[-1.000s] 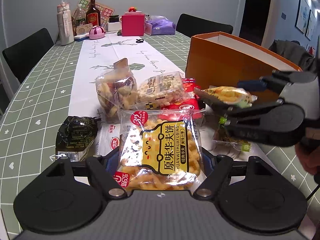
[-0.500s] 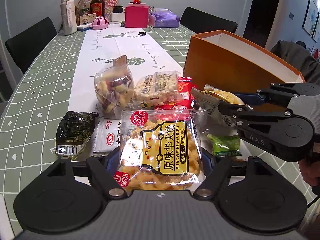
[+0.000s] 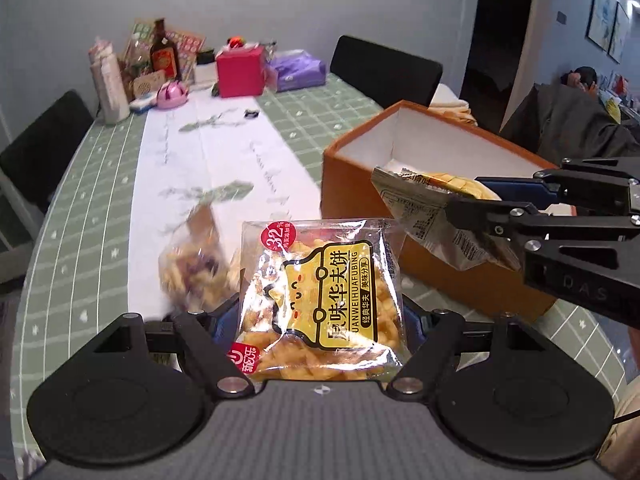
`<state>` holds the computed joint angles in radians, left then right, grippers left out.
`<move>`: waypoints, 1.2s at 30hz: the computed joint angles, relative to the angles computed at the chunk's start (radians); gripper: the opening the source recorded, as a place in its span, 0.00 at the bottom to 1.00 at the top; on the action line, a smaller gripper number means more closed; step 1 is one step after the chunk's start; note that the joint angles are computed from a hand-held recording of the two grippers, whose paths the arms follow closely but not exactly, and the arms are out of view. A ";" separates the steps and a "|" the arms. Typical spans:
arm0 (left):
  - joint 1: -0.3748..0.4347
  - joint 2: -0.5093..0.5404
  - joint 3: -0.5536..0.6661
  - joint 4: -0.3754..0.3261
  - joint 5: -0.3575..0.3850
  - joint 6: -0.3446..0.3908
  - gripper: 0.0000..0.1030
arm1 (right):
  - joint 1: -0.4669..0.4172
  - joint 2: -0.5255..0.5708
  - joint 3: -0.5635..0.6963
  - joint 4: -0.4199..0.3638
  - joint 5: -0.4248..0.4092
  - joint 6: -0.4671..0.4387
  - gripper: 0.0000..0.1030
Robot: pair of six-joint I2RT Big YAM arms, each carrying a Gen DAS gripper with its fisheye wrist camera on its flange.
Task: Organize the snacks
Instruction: 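Lift both held bags and carry them over the orange box, then lower both bags into the box and open both tools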
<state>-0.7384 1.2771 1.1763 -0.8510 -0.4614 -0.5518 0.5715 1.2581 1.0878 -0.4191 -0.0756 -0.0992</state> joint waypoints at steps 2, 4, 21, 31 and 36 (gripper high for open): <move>0.005 0.037 0.055 0.000 0.011 0.034 0.85 | -0.040 0.009 0.035 -0.033 -0.024 0.017 0.22; 0.015 0.074 0.107 0.003 0.041 0.053 0.85 | -0.083 0.025 0.068 -0.067 -0.048 0.037 0.21; 0.056 0.472 0.566 -0.204 0.165 0.139 0.85 | -0.262 0.227 0.258 -0.293 -0.070 0.007 0.20; 0.079 0.691 0.831 -0.400 0.222 0.218 0.85 | -0.316 0.349 0.371 -0.453 -0.125 -0.044 0.20; 0.067 0.771 0.924 -0.468 0.182 0.258 0.85 | -0.316 0.380 0.393 -0.499 -0.119 -0.126 0.20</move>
